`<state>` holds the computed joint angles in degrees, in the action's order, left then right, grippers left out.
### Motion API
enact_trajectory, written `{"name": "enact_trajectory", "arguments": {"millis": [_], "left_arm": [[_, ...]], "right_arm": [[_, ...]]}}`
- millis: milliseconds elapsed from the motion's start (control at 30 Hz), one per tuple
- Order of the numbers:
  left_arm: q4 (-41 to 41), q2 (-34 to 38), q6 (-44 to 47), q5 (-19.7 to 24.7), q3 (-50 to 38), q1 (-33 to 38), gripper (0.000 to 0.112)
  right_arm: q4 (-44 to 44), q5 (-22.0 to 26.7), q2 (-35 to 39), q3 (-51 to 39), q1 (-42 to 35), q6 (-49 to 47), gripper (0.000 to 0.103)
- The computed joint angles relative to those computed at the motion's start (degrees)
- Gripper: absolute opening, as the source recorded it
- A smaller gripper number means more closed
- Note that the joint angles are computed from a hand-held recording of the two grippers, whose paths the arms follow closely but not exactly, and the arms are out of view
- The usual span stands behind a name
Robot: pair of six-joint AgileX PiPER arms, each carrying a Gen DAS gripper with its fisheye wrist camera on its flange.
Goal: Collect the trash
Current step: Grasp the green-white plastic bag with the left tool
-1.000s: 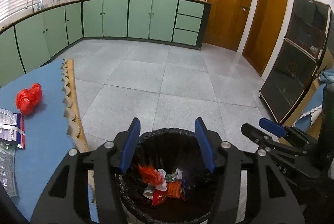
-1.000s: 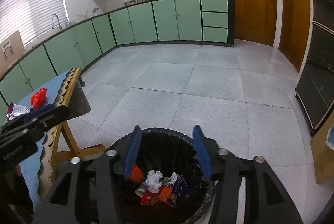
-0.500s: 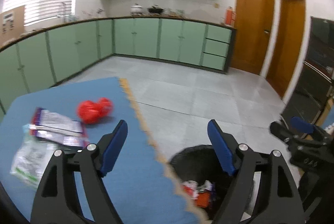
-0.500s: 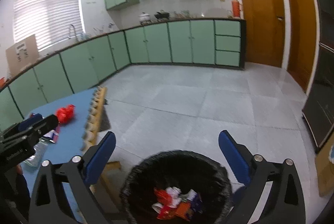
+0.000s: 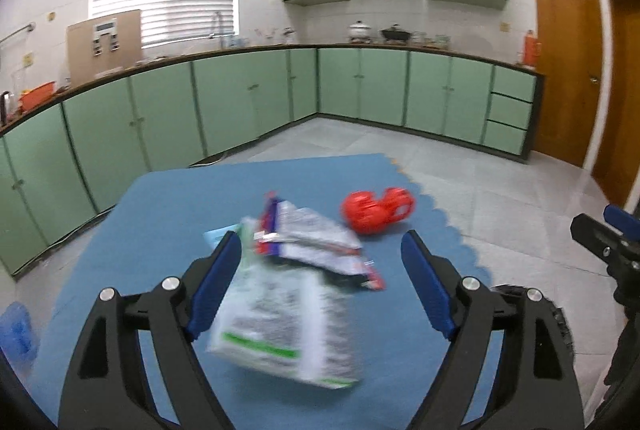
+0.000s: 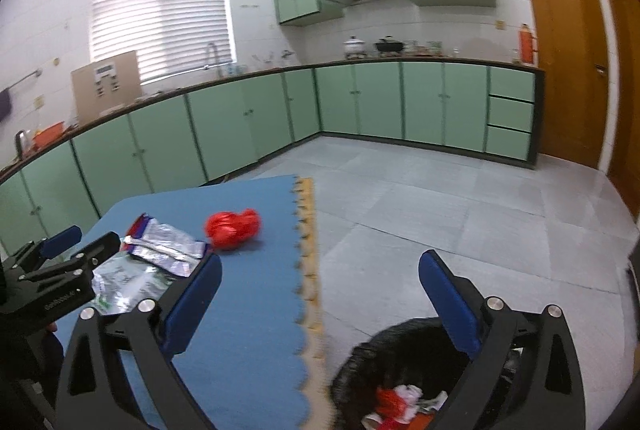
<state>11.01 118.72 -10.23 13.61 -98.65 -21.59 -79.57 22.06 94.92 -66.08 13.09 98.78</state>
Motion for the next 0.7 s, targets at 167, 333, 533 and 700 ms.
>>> {"name": "enact_trajectory", "arguments": {"millis": [167,333,533,700], "left_arm": [[-3.79,-0.19,3.44,0.01,2.19,3.61,0.080],[-13.32,-0.51,11.77,0.01,4.73,5.77,0.080],[-25.45,1.66,22.40,2.86,3.10,6.69,0.074],[-31.13,3.13,27.26,5.19,2.05,6.81,0.054]], "right_arm": [[-2.05,0.36,4.70,-3.76,3.01,1.81,0.097],[-3.35,1.63,8.29,-6.37,4.35,2.77,0.097],[0.20,1.75,10.66,-8.80,4.27,-0.80,0.096],[0.87,1.96,11.57,-9.45,4.40,-1.91,0.096]]}}
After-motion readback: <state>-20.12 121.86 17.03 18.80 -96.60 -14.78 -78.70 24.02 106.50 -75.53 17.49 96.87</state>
